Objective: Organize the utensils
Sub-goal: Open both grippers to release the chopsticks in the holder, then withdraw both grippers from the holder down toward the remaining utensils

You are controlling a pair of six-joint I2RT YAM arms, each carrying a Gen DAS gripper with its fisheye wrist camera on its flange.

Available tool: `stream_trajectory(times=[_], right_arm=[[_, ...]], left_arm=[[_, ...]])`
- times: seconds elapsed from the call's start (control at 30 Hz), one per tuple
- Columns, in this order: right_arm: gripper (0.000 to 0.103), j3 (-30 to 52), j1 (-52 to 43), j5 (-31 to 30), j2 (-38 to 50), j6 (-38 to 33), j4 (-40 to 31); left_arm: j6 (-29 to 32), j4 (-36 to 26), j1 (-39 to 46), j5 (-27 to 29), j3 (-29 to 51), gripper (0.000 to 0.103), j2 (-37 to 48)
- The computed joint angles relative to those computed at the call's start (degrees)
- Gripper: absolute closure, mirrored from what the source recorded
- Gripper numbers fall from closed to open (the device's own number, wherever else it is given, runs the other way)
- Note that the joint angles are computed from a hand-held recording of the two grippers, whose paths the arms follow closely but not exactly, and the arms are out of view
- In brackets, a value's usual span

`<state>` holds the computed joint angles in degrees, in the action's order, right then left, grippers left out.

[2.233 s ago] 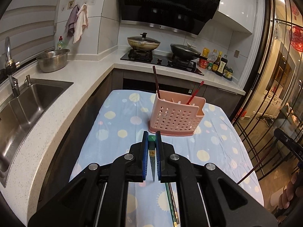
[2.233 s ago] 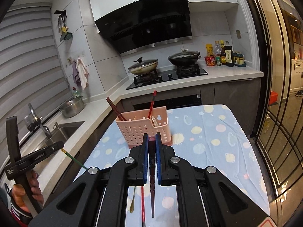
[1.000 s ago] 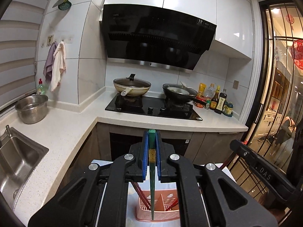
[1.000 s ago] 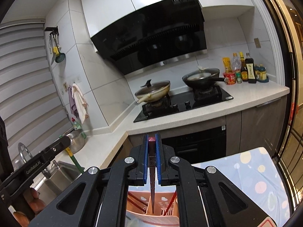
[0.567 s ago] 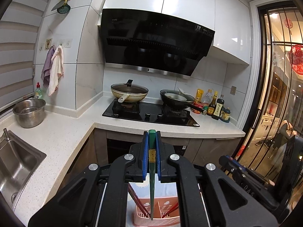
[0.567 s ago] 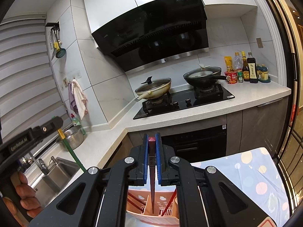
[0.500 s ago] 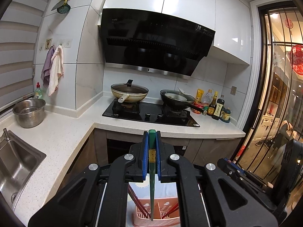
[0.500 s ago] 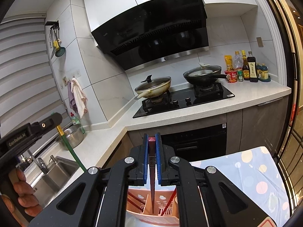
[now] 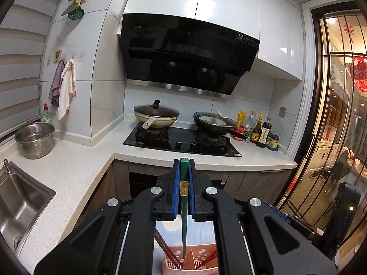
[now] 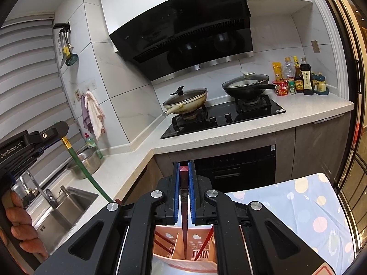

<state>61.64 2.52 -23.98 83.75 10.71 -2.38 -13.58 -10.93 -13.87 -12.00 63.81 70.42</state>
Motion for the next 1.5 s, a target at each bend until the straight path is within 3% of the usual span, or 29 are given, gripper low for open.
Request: stream_trajectory(times=[0.27, 0.33, 0.4, 0.43, 0.47, 0.7, 0.83, 1.07, 1.27, 1.5], right_arm=[[0.096, 0.2, 0.0, 0.4, 1.4, -1.6, -1.8], [0.09, -0.1, -0.1, 0.5, 1.1, -1.4, -1.4], [0.072, -0.7, -0.6, 0.5, 0.2, -1.1, -1.3], [0.067, -1.3, -0.8, 0.3, -0.5, -0.8, -0.8], [0.062, -1.8, -1.1, 0.0, -1.2, -0.5, -0.5], [0.062, -4.4, -2.6, -2.5, -5.9, -1.0, -2.3], [0.062, -7.4, -3.0, -3.7, -9.8, -1.8, -3.7], [0.062, -13.6, -4.9, -6.6, -18.3, -3.1, -8.3], [0.062, -21.2, -9.4, -8.9, -29.4, -8.0, -17.3], [0.062, -32.0, -22.7, -15.9, -40.6, -23.4, -35.2]], left_arm=[[-2.1, 0.0, 0.3, 0.5, -2.9, 0.096, 1.3], [-2.6, 0.0, -0.1, 0.0, -3.5, 0.092, 1.1], [-3.3, -0.6, -0.5, -0.7, -3.6, 0.069, 0.9], [-3.7, -0.4, -0.8, -1.3, -4.1, 0.052, 0.5], [-3.9, 0.0, -1.3, -2.2, -4.8, 0.044, -0.2], [-3.9, -2.4, -3.8, -4.8, -6.5, 0.042, -2.7], [-4.3, -4.2, -5.9, -6.8, -7.7, 0.032, -4.7], [-5.9, -8.5, -11.7, -11.6, -11.1, 0.026, -9.6], [-10.8, -14.3, -17.2, -15.1, -18.1, 0.019, -16.9], [-23.6, -23.3, -27.0, -19.8, -31.0, 0.019, -26.9]])
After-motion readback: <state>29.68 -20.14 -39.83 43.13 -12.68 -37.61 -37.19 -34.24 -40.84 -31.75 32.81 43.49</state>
